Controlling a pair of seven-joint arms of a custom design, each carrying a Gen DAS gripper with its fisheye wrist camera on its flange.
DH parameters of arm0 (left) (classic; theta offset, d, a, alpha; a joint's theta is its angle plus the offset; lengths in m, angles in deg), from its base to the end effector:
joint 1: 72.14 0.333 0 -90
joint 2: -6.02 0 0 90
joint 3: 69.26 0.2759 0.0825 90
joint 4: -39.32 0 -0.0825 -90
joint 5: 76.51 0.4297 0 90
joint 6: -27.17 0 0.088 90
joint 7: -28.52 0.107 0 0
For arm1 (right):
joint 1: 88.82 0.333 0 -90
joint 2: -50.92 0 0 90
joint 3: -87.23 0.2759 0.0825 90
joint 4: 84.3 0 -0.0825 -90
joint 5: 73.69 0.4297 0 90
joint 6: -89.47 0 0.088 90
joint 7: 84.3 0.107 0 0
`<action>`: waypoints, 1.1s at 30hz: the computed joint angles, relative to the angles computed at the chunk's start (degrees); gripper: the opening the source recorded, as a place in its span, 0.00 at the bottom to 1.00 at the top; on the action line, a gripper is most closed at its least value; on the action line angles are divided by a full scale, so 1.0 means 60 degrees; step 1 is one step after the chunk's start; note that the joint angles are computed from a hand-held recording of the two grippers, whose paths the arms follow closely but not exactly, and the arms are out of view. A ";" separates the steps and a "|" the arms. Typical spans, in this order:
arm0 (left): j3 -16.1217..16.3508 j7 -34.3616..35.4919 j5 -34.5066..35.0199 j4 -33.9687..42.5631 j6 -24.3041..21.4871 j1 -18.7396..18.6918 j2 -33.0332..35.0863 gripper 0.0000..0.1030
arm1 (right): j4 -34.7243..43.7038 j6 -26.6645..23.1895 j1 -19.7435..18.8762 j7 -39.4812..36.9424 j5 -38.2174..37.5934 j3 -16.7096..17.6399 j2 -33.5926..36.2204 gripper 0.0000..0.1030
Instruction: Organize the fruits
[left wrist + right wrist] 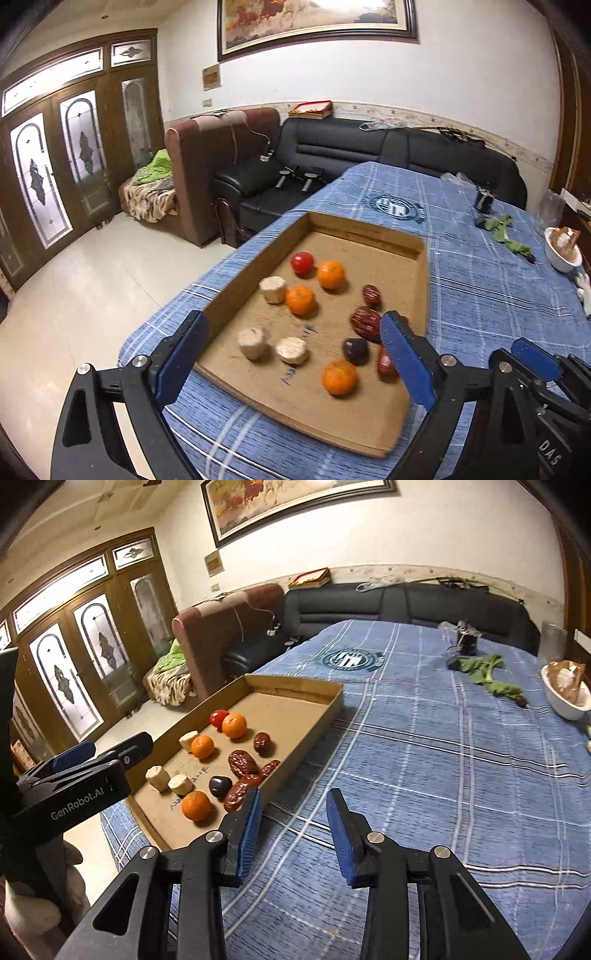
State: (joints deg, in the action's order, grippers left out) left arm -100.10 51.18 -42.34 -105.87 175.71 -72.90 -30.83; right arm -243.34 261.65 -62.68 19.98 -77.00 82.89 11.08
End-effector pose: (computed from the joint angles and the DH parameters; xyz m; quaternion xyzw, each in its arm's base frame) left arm 0.4066 -0.2643 0.4737 -0.6882 0.5710 -0.2743 0.3536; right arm 0.4069 0.1687 0.4652 -0.6867 0.5742 -0.1937 0.4014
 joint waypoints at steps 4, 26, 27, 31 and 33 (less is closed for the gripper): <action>-0.0025 0.0177 -0.0088 0.0168 -0.0103 -0.0205 0.0145 0.91 | -0.0299 0.0007 -0.0262 0.0110 -0.0147 0.0206 -0.0356 0.41; 0.0103 0.0292 0.0246 0.0755 -0.0051 -0.0843 0.1136 0.91 | -0.0892 0.0026 -0.0958 0.0939 -0.0467 0.0319 -0.0965 0.44; 0.0132 0.0290 0.0239 0.0739 -0.0024 -0.0857 0.1144 0.91 | -0.0879 0.0000 -0.0972 0.0983 -0.0496 0.0371 -0.0940 0.44; 0.0190 0.0256 0.0235 0.0700 0.0080 -0.0845 0.1162 0.91 | -0.0787 -0.0041 -0.0949 0.1060 -0.0569 0.0411 -0.0744 0.44; 0.0234 0.0251 0.0207 0.0641 0.0153 -0.0845 0.1135 0.91 | -0.0756 -0.0077 -0.1003 0.1136 -0.0625 0.0510 -0.0685 0.44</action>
